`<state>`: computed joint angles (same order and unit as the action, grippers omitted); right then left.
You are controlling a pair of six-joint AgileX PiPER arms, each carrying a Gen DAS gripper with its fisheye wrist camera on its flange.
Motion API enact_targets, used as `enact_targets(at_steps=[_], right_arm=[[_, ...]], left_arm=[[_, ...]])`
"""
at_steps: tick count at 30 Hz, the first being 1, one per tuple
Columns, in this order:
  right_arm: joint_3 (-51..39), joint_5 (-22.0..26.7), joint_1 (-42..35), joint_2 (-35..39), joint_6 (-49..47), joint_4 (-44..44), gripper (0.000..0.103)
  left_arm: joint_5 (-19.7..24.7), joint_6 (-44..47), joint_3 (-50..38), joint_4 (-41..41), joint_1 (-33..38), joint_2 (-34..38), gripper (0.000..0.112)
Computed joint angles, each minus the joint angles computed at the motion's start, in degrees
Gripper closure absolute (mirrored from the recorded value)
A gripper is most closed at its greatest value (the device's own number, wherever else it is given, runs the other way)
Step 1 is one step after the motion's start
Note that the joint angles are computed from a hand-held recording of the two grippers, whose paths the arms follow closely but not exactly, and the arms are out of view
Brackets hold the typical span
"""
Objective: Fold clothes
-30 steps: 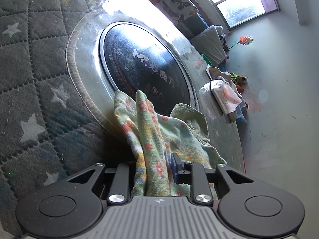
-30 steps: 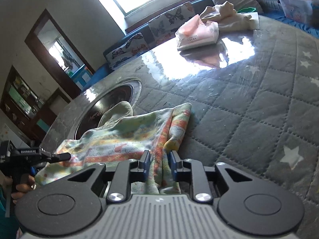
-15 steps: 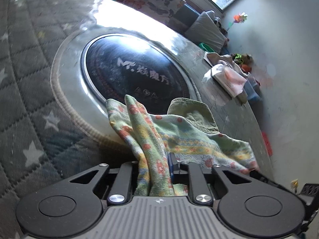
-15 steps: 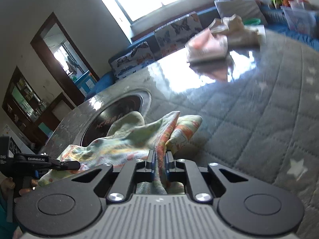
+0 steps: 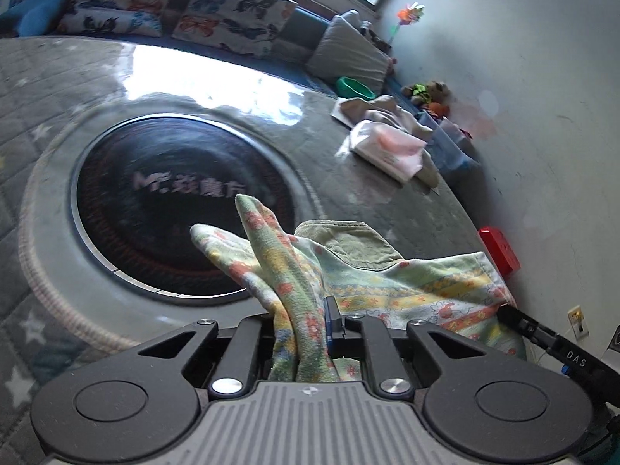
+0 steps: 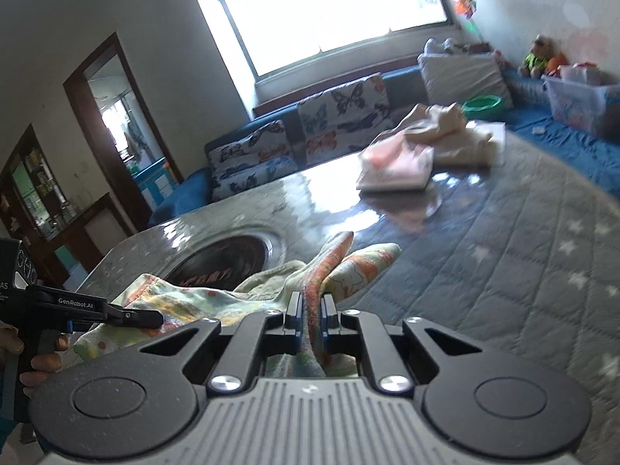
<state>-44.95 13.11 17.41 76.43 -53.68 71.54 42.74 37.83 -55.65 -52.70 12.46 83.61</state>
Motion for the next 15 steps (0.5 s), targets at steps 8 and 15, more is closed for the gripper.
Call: enact_targets(at_steps=[8,15], right_arm=[[-0.08,-0.73,-2.89,-4.66,16.38,-18.69,0.095],[0.09,-0.31,-5.82,-7.37,21.82,-25.83,0.095]], left_arm=[[-3.50,-5.53,-5.21,5.03,-9.10,2.73,0.099],[-4.68,-11.09,-10.91,10.61,-15.53,6.19,0.099]])
